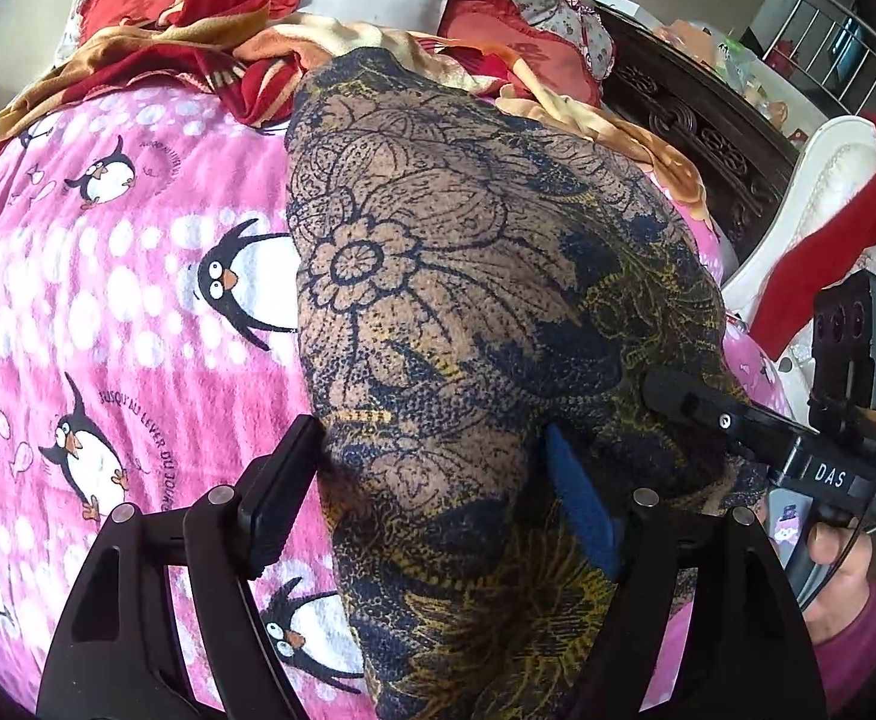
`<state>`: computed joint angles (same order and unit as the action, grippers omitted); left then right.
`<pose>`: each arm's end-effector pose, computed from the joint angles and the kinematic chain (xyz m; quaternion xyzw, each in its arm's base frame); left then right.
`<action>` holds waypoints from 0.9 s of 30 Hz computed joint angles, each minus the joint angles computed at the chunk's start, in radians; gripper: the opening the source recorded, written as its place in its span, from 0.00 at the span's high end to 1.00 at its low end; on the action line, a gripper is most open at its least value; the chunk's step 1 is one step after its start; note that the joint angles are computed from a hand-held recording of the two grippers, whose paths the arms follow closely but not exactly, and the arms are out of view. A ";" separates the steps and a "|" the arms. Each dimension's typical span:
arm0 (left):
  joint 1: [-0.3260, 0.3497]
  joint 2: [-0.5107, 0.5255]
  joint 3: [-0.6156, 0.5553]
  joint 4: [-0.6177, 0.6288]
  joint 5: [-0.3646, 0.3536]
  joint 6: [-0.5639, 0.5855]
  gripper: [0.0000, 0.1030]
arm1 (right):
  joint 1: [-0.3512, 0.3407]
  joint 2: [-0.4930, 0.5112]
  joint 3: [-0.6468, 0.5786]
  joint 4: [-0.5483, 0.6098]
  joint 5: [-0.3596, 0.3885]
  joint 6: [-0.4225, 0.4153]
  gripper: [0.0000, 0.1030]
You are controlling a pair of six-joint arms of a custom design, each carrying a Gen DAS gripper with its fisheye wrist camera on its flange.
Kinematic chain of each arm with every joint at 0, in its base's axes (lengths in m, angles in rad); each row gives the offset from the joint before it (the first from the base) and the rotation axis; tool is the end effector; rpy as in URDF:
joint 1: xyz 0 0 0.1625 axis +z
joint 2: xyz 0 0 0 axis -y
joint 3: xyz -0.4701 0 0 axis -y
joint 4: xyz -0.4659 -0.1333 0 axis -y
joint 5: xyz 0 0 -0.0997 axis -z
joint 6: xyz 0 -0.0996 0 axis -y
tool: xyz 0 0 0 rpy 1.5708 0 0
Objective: Fold small clothes
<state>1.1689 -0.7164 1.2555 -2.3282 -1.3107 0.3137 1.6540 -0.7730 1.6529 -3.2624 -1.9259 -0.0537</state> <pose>-0.1951 -0.8652 0.1597 0.3320 0.9282 -0.1136 0.1240 0.1623 -0.7589 0.1398 -0.0077 -0.9070 0.3909 0.1565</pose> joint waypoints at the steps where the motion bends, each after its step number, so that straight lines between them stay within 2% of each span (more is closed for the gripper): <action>1: 0.000 0.002 -0.001 0.000 -0.001 0.000 0.26 | 0.002 0.000 0.002 -0.005 -0.006 0.003 0.29; 2: 0.000 0.001 -0.001 -0.001 -0.003 0.003 0.26 | 0.008 0.000 0.001 -0.010 -0.029 0.003 0.41; 3: -0.001 0.002 0.000 -0.002 -0.004 0.008 0.26 | 0.010 -0.002 0.002 -0.013 -0.036 0.004 0.46; 5: 0.001 -0.003 0.004 0.001 -0.015 0.018 0.39 | 0.013 -0.012 0.010 -0.010 -0.030 0.015 0.64; 7: 0.000 -0.013 0.012 -0.007 -0.023 0.026 0.60 | 0.028 -0.015 0.012 -0.013 -0.052 0.005 0.72; 8: -0.001 -0.019 0.015 -0.005 -0.027 0.027 0.65 | 0.035 -0.017 0.015 -0.016 -0.056 0.000 0.74; 9: -0.001 -0.027 0.016 0.000 -0.031 0.028 0.71 | 0.044 -0.019 0.018 -0.021 -0.058 -0.004 0.74; 11: -0.001 -0.055 0.025 0.012 -0.050 0.035 0.75 | 0.066 -0.026 0.022 -0.023 -0.052 -0.012 0.76; 13: -0.002 -0.099 0.050 0.017 -0.064 0.051 0.76 | 0.094 -0.027 0.022 -0.016 -0.061 -0.022 0.76; 16: -0.003 -0.179 0.103 0.023 -0.042 0.064 0.76 | 0.133 -0.030 0.027 0.020 -0.041 -0.013 0.76; 19: 0.011 -0.264 0.159 0.044 -0.022 0.069 0.76 | 0.161 -0.023 0.045 0.047 0.012 0.009 0.76; 22: 0.035 -0.333 0.223 0.064 0.026 0.052 0.76 | 0.176 0.008 0.064 0.060 0.063 0.051 0.76; 25: 0.064 -0.364 0.283 0.097 0.103 0.045 0.76 | 0.181 0.046 0.059 0.128 0.028 0.112 0.73; 26: 0.071 -0.366 0.300 0.089 0.135 0.046 0.76 | 0.187 0.058 0.052 0.185 -0.023 0.129 0.71; 27: 0.081 -0.375 0.314 0.079 0.129 0.055 0.76 | 0.197 0.066 0.050 0.203 -0.078 0.123 0.69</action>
